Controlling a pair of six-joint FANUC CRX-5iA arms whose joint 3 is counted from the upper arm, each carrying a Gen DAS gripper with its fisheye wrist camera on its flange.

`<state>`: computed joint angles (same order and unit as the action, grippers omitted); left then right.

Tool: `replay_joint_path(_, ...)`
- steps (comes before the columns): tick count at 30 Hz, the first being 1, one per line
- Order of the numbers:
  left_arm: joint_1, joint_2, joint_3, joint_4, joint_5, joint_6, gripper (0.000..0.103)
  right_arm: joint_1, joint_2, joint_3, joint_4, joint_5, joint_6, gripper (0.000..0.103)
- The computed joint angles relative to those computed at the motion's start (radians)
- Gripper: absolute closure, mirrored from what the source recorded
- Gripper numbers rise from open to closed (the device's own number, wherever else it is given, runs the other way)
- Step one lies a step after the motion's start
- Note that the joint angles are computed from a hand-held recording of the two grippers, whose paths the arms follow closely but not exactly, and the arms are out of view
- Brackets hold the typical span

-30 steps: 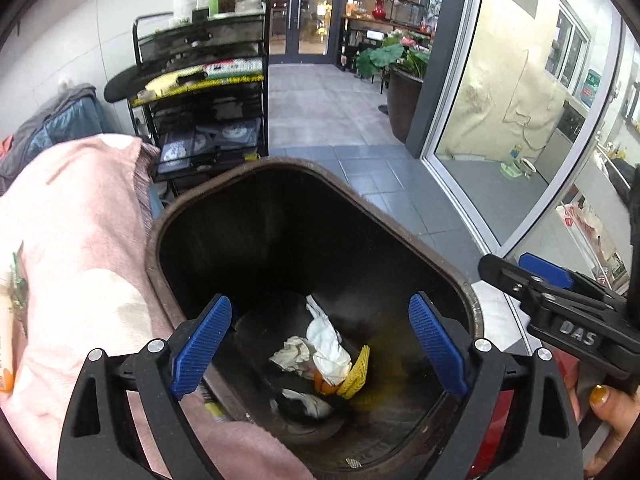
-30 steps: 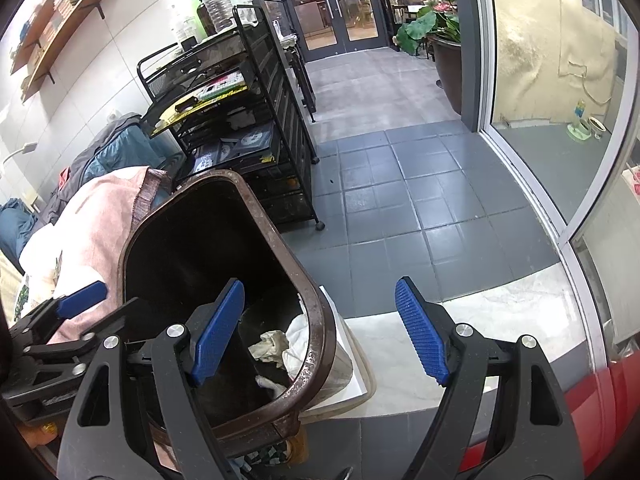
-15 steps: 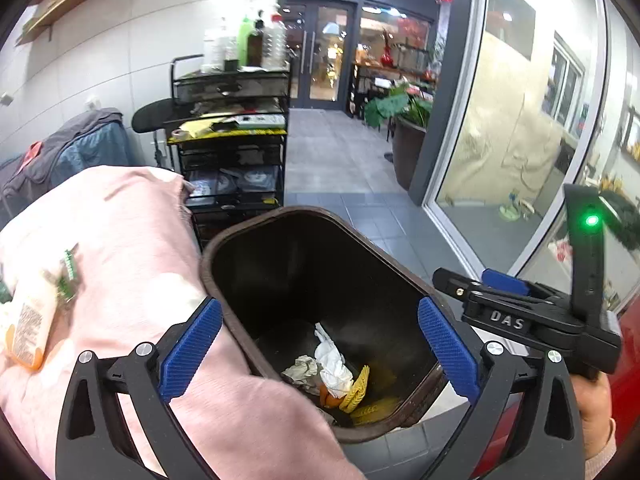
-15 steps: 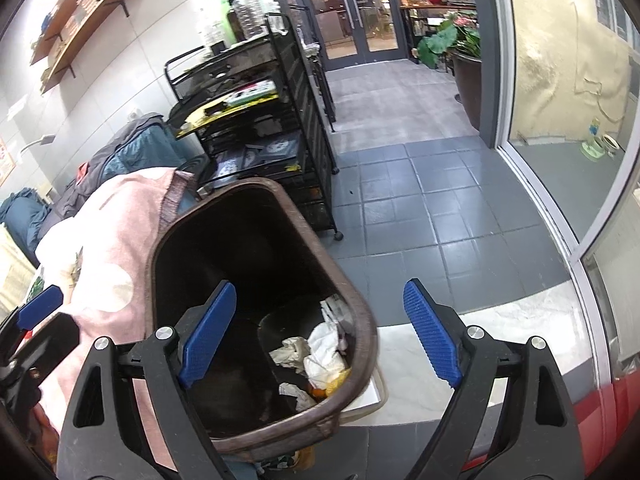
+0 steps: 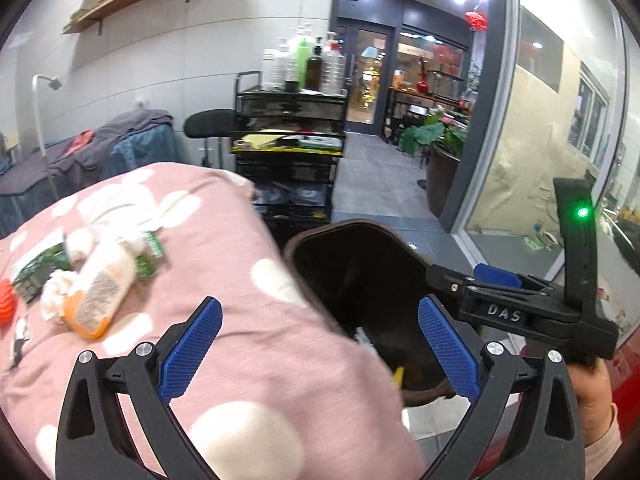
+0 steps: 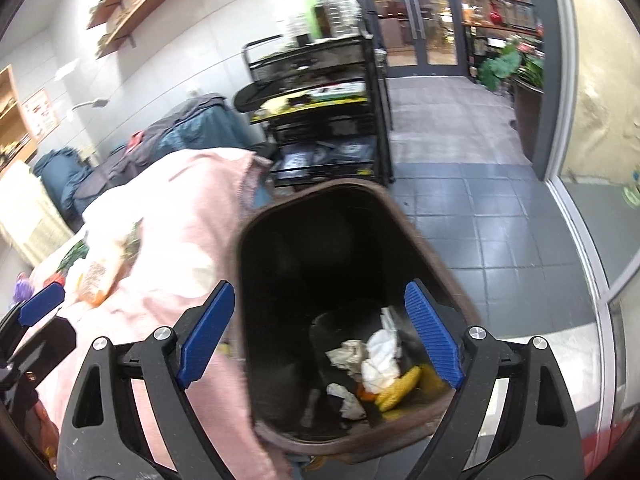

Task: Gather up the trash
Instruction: 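Return both tools to the table and grasp the orange-capped white bottle with the left tool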

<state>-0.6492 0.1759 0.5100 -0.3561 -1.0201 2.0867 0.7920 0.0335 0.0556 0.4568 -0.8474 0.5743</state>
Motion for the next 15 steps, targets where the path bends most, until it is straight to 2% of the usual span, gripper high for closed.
replay_joint_path(4, 0.003, -0.047, -0.043, -0.055, -0.034, 0.048, 0.006, 0.031, 0.023, 0.037, -0.023, 0.008, 0.050, 0.017)
replay_joint_path(9, 0.037, -0.131, -0.148, -0.060, -0.027, 0.103, 0.006, 0.065, 0.057, 0.097, -0.061, 0.003, 0.127, 0.017)
replay_joint_path(15, 0.080, -0.212, -0.235, -0.098, -0.090, 0.149, 0.006, 0.097, 0.120, 0.205, -0.133, -0.018, 0.237, 0.016)
